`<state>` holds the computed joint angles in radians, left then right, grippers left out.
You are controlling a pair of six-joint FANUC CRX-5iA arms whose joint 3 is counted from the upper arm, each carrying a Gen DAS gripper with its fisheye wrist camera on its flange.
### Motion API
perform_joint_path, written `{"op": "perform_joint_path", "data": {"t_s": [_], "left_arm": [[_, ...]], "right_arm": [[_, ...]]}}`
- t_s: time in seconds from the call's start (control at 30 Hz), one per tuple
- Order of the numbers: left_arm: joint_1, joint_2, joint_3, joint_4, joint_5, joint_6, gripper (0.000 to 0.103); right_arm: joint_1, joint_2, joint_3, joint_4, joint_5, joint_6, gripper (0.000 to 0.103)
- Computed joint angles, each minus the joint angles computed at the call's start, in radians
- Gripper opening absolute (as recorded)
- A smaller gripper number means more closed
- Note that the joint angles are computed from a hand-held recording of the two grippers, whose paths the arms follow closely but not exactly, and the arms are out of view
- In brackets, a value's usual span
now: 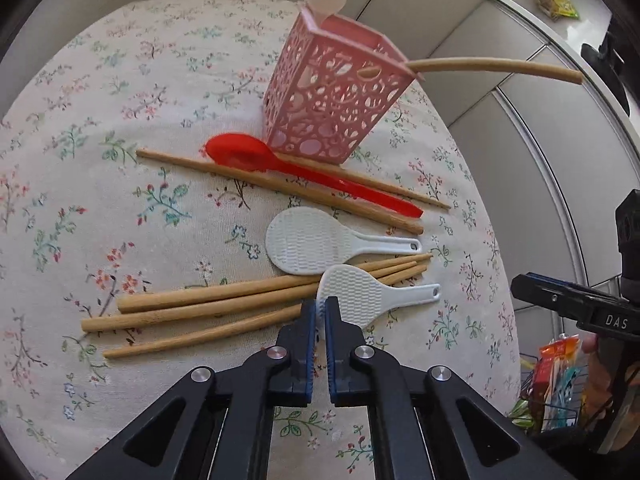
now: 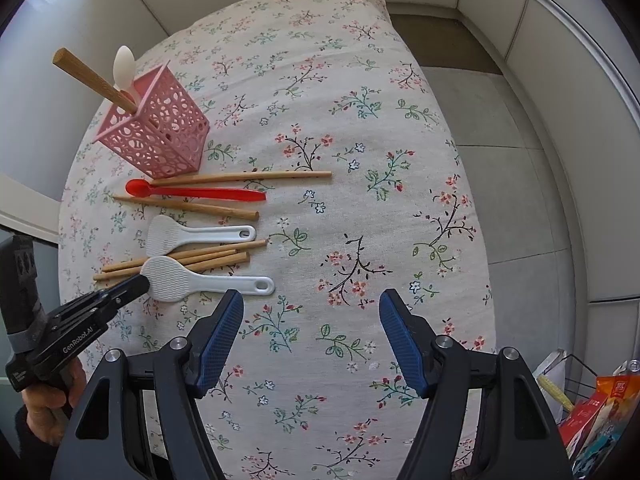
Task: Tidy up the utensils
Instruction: 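Grasp a white rice paddle by its handle with the left tool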
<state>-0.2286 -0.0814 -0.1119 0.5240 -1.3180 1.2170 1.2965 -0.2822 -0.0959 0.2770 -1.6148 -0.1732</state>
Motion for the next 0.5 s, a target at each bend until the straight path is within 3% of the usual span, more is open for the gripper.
{"op": "perform_joint_path", "data": {"t_s": [0.1,0.33,0.5], "left_arm": [[0.017,-0.028,0.013,0.008,0.018,-0.026,0.003],[0.074,-0.054,0.107,-0.073,-0.051,0.017,0.002],[0.128,-0.098,0.126,-0.104,-0.034,0.011,0.003]], "right_arm": [[-0.005,0.011,0.006,0.0,0.008,0.017,0.073],[-0.024,0.072,0.047,0.002,0.047,0.107,0.073],[-0.042,0.138,0.095,0.011,0.082,0.174,0.07]]}}
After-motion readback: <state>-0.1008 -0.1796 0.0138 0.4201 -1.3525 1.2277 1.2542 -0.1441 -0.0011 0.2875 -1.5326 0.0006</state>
